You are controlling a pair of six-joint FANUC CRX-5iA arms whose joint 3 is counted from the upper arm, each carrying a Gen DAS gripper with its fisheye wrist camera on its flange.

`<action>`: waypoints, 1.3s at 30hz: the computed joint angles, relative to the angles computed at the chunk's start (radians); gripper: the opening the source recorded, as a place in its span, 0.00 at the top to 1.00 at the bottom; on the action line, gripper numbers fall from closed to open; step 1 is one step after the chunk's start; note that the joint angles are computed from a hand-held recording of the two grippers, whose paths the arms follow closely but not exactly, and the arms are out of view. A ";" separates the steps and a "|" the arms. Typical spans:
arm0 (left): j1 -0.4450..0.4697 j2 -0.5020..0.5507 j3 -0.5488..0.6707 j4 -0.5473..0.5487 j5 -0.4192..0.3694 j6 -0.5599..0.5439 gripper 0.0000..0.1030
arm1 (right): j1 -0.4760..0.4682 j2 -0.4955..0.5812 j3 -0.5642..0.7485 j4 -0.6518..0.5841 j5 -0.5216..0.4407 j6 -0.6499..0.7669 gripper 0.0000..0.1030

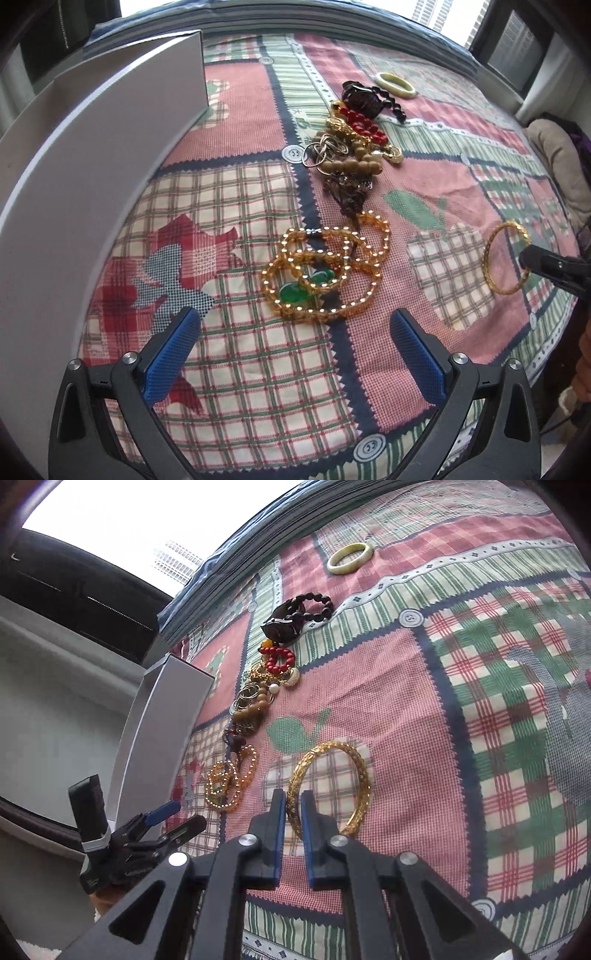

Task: Organize jewelry
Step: 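Reach the right tool to the gold bangle and close on it, then carry the bangle to the box with the right tool while the left grasps a brown pendant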

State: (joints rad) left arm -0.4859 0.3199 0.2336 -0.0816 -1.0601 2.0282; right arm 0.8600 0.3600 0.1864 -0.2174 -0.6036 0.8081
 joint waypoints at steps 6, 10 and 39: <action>0.006 0.037 0.050 0.030 0.021 -0.035 0.02 | 0.025 -0.039 -0.095 0.240 -0.033 -0.199 0.91; 0.009 0.114 0.144 0.047 0.005 -0.055 0.20 | 0.035 -0.038 -0.109 0.282 -0.037 -0.205 0.91; 0.089 -0.234 -0.067 0.149 0.174 0.016 0.89 | 0.051 -0.085 0.023 0.163 -0.050 0.054 0.91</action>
